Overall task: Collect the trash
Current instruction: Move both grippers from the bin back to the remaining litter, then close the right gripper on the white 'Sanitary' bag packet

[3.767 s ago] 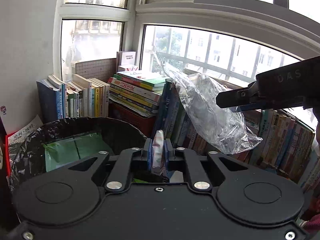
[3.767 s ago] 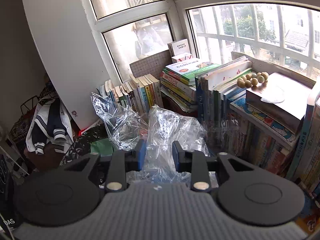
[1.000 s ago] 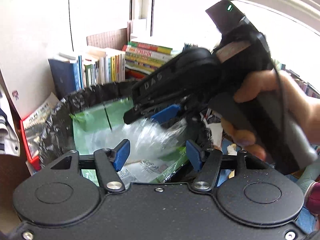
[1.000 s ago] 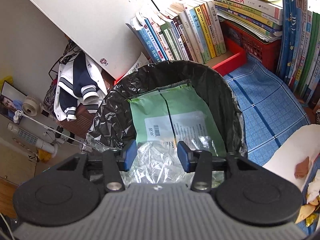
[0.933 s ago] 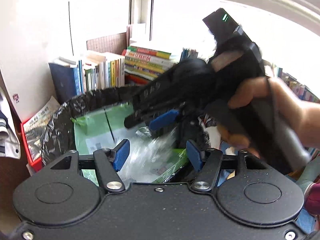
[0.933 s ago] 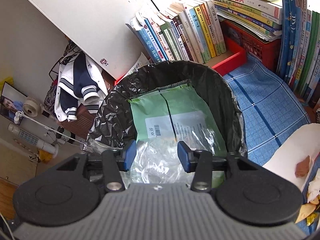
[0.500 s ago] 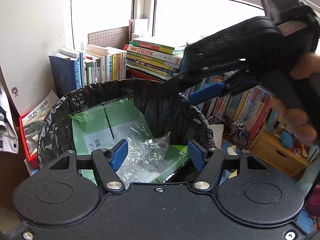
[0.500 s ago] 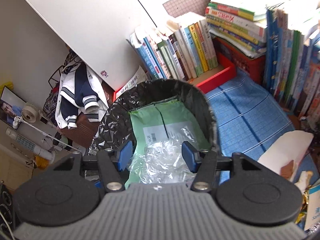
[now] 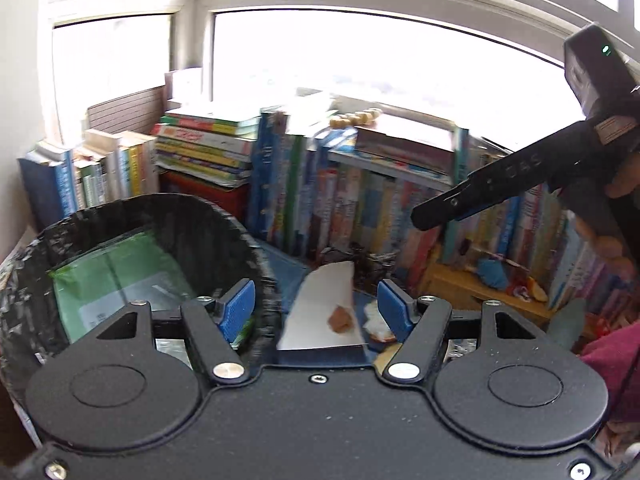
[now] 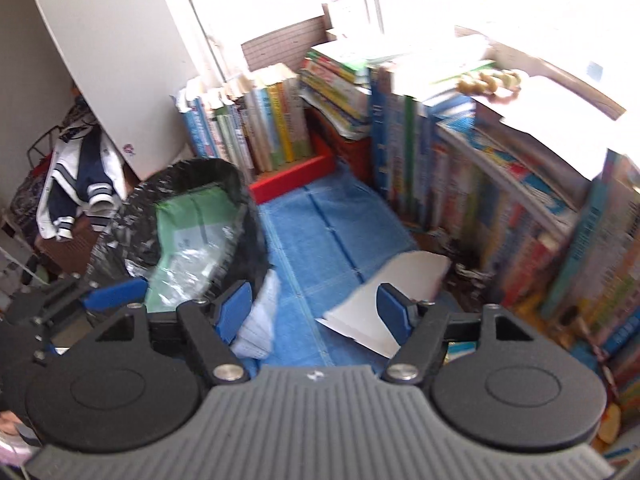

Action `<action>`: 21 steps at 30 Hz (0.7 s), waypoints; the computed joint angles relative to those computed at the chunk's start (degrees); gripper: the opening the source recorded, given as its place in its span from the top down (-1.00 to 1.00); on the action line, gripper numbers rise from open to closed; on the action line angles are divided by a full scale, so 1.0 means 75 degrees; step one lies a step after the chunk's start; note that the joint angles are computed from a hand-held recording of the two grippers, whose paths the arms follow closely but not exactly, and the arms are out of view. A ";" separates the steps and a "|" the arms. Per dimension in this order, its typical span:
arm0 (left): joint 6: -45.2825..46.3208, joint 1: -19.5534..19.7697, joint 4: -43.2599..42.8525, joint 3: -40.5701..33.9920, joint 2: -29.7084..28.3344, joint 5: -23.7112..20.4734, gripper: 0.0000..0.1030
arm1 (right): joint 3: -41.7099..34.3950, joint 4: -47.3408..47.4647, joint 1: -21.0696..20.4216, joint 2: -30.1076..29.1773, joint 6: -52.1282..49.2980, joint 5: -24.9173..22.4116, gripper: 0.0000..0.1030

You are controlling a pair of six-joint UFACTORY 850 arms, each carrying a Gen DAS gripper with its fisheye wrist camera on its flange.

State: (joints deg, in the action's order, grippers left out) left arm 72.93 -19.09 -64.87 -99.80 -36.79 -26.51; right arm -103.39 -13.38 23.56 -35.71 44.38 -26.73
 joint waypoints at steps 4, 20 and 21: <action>0.1196 -0.0214 -0.1001 0.0393 0.0105 -0.0217 -0.28 | 0.1160 -0.1258 -0.0066 0.0448 0.1712 0.0481 -0.56; 0.0359 -0.1176 0.0383 -0.0053 -0.1635 0.0594 -0.01 | 0.2154 -0.1679 -0.0249 -0.0022 0.1315 0.0406 -0.50; 0.0281 -0.1193 0.0355 -0.0168 -0.1802 0.0608 0.04 | 0.2120 -0.1399 -0.0281 -0.0110 0.0979 0.0398 -0.48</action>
